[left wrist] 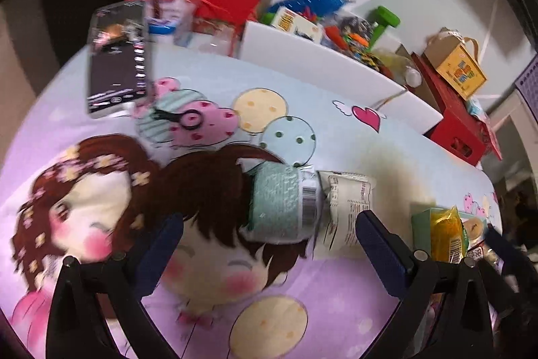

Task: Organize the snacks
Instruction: 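Grasp the green-striped pack with the left tool while the right tool grasps the paper-wrapped pastry, then carry the green-striped pack with the left tool while the right tool carries the pastry to the tray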

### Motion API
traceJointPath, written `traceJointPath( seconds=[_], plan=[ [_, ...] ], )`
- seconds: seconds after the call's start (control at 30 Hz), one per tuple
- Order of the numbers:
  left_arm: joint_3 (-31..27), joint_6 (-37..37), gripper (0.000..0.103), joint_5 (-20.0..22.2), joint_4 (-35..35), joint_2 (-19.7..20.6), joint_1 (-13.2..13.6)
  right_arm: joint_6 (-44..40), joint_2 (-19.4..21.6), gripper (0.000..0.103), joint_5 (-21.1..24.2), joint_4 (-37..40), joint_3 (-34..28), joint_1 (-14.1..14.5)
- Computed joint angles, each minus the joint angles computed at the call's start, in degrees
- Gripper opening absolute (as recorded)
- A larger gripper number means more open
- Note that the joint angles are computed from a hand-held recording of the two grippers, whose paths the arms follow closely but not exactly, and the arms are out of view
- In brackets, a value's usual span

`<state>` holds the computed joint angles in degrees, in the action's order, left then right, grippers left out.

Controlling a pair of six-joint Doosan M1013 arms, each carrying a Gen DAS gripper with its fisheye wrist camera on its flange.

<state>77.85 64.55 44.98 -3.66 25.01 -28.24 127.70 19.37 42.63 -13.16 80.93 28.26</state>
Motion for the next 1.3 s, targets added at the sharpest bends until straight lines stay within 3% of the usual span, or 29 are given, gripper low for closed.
traceJointPath(
  seconds=[0.07,0.2,0.33,0.4,0.57,0.8,0.83,0.87,1.07,1.3],
  plan=[
    [-1.5,2.2,0.098,1.9,-0.8,1.4,0.2,-1.9,2.0,0.092,1.8,0.7,-1.6,0.3],
    [-3.1,4.8,0.097,3.6,-0.8,3.2,0.3,-3.4,4.6,0.090,3.4,3.4,-2.5,0.1],
    [-4.5,6.8,0.076,4.7,-0.6,4.7,0.1,-4.6,6.2,0.090,3.2,3.8,-3.0,0.1],
    [-5.0,7.2,0.075,5.0,0.9,5.1,-0.3,-5.4,7.1,0.090,3.4,4.0,-3.8,0.1],
    [-4.9,5.8,0.060,4.6,3.6,5.1,-0.2,-7.0,9.2,0.088,4.5,3.2,-6.0,0.5],
    [-4.5,3.2,0.060,4.4,5.2,5.0,0.5,-8.4,11.3,0.077,6.0,2.0,-8.3,0.9],
    [-4.7,3.0,0.058,4.7,6.0,5.2,0.2,-8.2,11.3,0.065,5.8,1.8,-8.3,0.9],
    [-4.7,2.7,0.055,4.8,7.0,5.2,0.0,-7.9,11.2,0.063,5.5,1.6,-8.2,0.9],
    [-3.1,1.8,0.051,2.8,4.8,4.1,0.2,-8.4,9.3,0.059,3.9,5.2,-5.9,0.4],
    [1.0,0.9,0.051,-0.8,1.4,0.0,-1.3,-5.4,2.9,0.056,0.3,5.5,0.1,0.6]
  ],
)
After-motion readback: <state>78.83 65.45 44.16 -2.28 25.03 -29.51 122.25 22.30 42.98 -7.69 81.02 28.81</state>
